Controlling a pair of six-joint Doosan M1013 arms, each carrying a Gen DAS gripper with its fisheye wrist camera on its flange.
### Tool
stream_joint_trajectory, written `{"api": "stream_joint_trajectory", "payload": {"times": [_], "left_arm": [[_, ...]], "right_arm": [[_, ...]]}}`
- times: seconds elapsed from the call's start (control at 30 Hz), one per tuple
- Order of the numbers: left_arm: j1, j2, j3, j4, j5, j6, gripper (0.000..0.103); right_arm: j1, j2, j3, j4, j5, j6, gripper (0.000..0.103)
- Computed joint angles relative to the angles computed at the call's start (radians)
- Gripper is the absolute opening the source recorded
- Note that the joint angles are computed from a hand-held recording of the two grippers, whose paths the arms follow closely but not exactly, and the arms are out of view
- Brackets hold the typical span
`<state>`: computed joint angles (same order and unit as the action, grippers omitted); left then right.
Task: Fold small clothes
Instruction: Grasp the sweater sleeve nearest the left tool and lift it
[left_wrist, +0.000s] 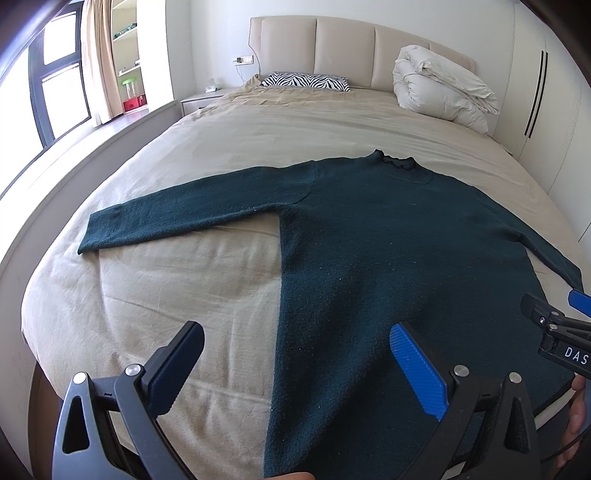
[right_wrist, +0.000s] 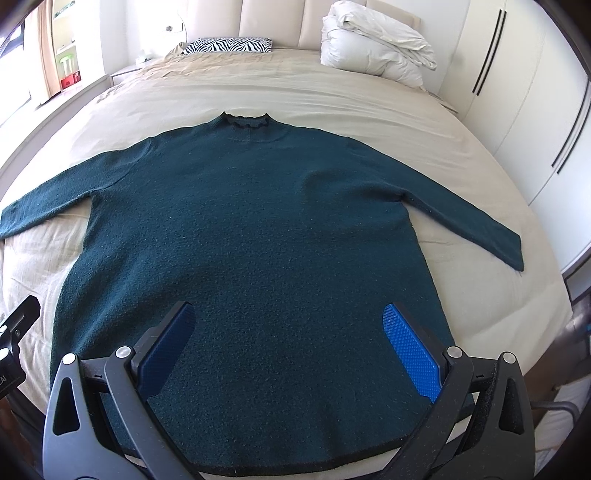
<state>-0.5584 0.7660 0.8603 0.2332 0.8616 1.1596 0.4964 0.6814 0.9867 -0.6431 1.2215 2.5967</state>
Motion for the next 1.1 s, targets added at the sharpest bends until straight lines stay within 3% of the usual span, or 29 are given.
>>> {"api": "stream_joint_trajectory", "payload": {"times": [0.2,0.4,0.6,0.73,0.87,1.03,1.1], "left_arm": [[0.022,0.003,0.001,-0.039,-0.013,-0.009,0.103],[0.089,0.019,-0.013,-0.142,-0.034,-0.082,0.103],[0.161,0.025,-0.002,-0.102,-0.155,-0.253,0.103],[0.229,0.073,-0.08,-0.247,-0.059,-0.294,0.103],[0.295,0.07,-0.009,-0.423,-0.234,-0.389,0.103],[0.34,0.112,-0.009,-0.632,-0.346,-0.436,0.102],[0.344,0.129,-0.017,-0.637,-0.378,-0.518,0.101]], "right_arm": [[-0.001,0.015,-0.024,0.008,0.008,-0.018,0.103],[-0.004,0.04,-0.064,0.033,-0.005,-0.05,0.103],[-0.009,0.08,-0.136,0.079,-0.053,-0.086,0.103],[-0.011,0.12,-0.213,0.11,-0.087,-0.127,0.103],[-0.022,0.149,-0.272,0.182,-0.154,-0.143,0.103],[-0.033,0.183,-0.331,0.251,-0.217,-0.154,0.103],[-0.039,0.196,-0.352,0.286,-0.236,-0.16,0.103]]}}
